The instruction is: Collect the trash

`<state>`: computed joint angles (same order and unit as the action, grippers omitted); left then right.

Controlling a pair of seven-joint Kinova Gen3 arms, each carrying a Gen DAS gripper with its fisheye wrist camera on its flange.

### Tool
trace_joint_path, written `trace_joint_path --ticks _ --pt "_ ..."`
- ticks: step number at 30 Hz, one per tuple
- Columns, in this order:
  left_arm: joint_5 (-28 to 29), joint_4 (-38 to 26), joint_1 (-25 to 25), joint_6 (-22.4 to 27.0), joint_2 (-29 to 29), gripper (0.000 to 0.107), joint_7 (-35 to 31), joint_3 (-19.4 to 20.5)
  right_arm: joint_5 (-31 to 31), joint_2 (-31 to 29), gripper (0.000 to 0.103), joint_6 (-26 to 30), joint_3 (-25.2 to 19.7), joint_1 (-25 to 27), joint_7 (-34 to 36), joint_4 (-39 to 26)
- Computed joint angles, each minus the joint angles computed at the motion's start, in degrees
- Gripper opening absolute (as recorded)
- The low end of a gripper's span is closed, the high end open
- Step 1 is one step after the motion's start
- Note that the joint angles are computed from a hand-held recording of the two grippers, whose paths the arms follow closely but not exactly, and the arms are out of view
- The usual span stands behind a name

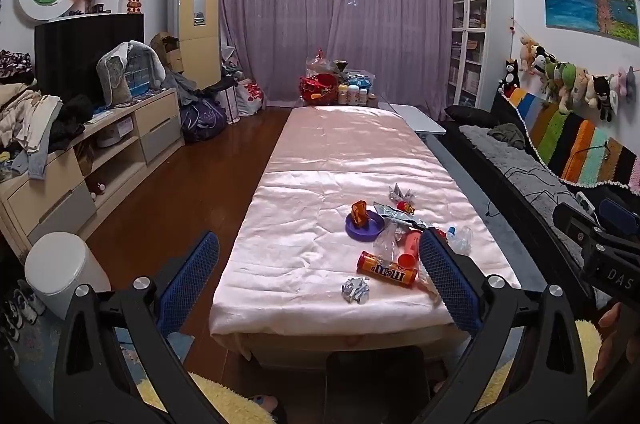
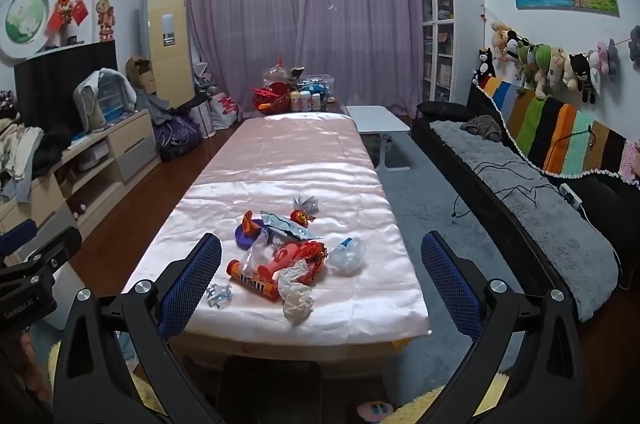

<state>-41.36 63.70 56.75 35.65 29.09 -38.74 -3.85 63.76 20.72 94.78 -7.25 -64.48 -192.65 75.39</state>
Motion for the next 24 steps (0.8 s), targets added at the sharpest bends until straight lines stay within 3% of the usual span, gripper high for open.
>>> trace_joint_path --ticks 24 --pt "-0.1 -0.8 0.3 0.8 -0.3 0.095 -0.5 0.3 0.4 -0.2 0.100 -0.3 -0.3 0.1 -1.2 0.7"
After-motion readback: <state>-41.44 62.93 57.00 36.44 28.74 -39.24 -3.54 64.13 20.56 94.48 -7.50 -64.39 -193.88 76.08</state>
